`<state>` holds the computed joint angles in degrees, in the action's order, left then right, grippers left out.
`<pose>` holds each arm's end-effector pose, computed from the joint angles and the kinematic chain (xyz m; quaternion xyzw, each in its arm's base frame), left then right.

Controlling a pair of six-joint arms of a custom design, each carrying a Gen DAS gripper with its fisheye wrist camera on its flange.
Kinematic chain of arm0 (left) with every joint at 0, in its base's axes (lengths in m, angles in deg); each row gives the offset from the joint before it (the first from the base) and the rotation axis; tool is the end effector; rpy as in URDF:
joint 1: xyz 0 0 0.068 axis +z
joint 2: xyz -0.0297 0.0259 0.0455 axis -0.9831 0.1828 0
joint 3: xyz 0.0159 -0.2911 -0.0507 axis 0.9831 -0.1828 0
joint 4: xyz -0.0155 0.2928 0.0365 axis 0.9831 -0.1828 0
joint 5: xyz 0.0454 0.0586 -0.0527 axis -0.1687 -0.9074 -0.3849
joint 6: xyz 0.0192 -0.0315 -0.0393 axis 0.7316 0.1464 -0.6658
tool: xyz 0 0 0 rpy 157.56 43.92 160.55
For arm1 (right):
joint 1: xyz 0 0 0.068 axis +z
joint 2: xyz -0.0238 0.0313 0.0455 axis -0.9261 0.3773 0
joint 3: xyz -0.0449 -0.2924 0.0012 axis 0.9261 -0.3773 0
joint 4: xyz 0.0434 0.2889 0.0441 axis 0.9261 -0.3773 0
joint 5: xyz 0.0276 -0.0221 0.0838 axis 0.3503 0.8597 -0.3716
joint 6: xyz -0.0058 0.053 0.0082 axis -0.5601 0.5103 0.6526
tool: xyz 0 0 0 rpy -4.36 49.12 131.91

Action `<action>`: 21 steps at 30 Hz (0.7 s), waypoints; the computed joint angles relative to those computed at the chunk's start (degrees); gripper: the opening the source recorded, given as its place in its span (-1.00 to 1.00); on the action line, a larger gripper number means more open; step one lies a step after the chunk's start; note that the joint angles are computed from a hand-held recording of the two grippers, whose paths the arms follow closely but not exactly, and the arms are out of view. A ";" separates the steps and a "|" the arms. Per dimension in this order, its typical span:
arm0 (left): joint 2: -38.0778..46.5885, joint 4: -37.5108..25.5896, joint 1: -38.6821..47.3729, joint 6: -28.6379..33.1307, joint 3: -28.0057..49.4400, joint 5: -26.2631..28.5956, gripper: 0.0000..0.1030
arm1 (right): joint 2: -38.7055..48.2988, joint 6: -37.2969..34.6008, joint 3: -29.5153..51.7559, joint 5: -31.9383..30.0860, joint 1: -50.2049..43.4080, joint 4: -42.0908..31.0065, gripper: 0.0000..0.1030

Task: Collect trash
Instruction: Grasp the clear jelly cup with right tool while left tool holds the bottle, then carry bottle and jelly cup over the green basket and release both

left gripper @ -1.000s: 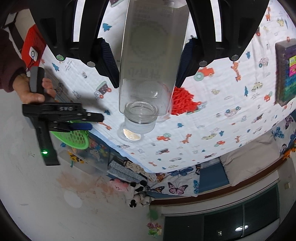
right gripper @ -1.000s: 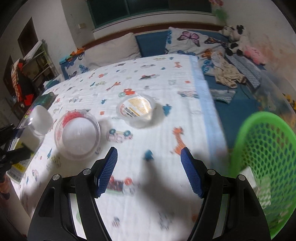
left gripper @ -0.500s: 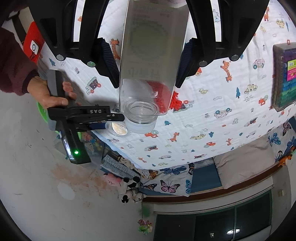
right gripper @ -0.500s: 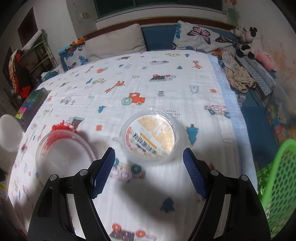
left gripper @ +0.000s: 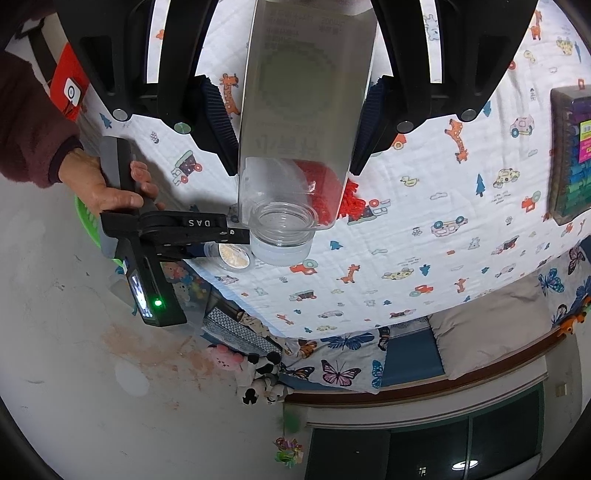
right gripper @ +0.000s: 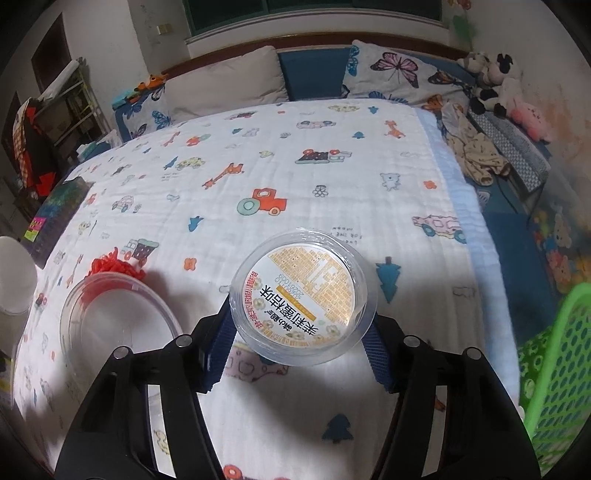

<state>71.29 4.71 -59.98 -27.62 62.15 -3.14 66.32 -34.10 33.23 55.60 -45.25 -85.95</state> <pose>0.1963 0.0448 0.2604 0.3192 0.8708 -0.1893 0.3226 0.2207 0.0850 0.1748 0.0314 0.9384 0.0509 0.3404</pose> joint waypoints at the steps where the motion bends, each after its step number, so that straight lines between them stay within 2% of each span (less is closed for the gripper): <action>1: -0.31 -0.09 -0.32 -0.11 -0.13 -0.02 0.13 | -1.14 0.28 -0.35 0.43 0.42 -0.67 0.22; 11: -3.65 -1.38 -3.45 -1.86 -0.76 0.19 0.13 | -16.60 3.33 -4.63 3.20 2.09 -10.07 0.22; 17: -7.96 -1.49 -9.22 -5.74 -2.45 -0.62 0.13 | -29.85 5.75 -6.98 5.41 2.44 -20.47 0.22; 21: -11.10 -0.11 -15.87 -11.18 -3.45 -2.14 0.12 | -38.66 6.46 -8.10 6.53 1.54 -28.44 0.22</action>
<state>60.19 4.61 -75.85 -38.80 58.70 -5.28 27.66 -27.64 25.13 62.14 -43.70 -114.39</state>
